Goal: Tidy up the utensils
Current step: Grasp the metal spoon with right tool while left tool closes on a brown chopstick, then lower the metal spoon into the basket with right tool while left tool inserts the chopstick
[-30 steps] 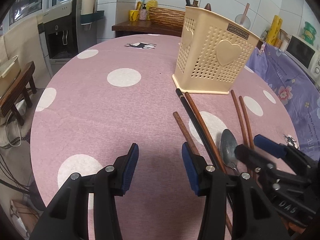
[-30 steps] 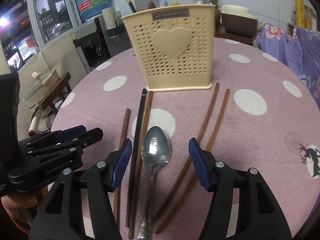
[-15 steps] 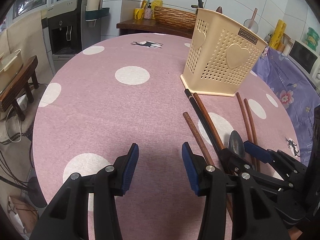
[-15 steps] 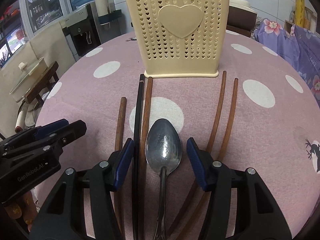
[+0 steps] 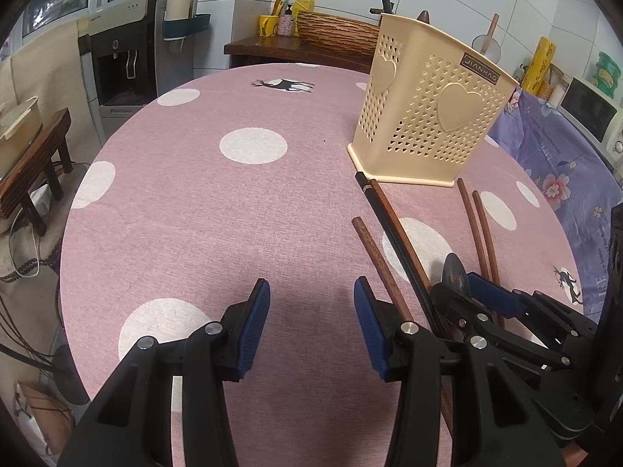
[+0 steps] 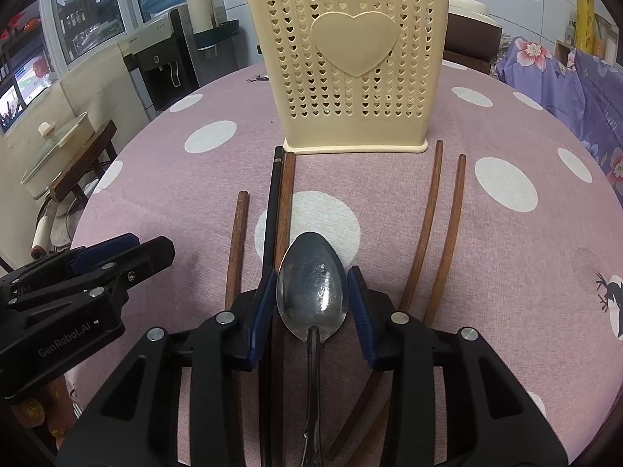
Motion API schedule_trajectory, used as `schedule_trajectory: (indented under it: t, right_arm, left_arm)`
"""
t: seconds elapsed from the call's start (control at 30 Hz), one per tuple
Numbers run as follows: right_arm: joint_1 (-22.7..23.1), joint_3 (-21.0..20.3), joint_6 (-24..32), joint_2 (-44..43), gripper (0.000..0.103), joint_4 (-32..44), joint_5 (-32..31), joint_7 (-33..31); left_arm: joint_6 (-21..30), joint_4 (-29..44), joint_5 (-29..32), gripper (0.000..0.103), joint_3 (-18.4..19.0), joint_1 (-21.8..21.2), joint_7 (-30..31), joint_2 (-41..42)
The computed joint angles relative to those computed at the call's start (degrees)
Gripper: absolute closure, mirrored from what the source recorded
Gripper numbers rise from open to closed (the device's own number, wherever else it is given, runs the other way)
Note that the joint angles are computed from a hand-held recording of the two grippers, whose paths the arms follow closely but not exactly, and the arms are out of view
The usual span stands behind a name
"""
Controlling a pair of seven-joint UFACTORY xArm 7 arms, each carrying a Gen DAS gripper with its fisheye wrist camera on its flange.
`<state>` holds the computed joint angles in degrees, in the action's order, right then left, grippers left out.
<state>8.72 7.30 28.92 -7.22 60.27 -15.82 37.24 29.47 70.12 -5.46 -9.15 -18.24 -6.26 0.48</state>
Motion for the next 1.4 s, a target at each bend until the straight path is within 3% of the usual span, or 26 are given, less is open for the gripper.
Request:
schedule_trajectory:
  t: [0.2,0.4,0.9,1.23,1.3,1.4]
  right_arm:
    - [-0.57,-0.44,-5.18,-3.31,0.065,-3.32,1.27,-0.54]
    - [-1.39,-1.46,-10.25,-8.83,0.065,-7.23,6.45,-4.51]
    - [-5.12,0.40,-12.05,-18.51,0.065,-11.69,10.72,-6.47]
    - [-6.82,2.31,-12.58,-19.43,0.065,-12.42,8.73,-4.78]
    - [-6.70,2.21,-12.70,-19.55,0.065,-12.60,8.73,-4.81]
    - [-6.67,2.08,-12.82,-19.74,0.065,-12.83,8.81,-4.72]
  left_arm:
    - [0.30,0.23,-0.42,0.058,-0.03,-0.08,0.38,0.16]
    - [0.62,0.87,-0.68,0.058,-0.17,-0.27,0.57,0.61]
    - [2.41,5.81,-0.90,0.058,-0.77,-1.39,0.33,4.10]
    - [7.61,14.05,9.92,0.082,0.17,-5.07,-8.59,10.58]
    - [8.51,14.94,9.88,0.085,0.09,-5.19,-9.31,11.37]
    - [8.66,15.64,14.99,0.091,0.99,-6.76,-12.65,12.08]
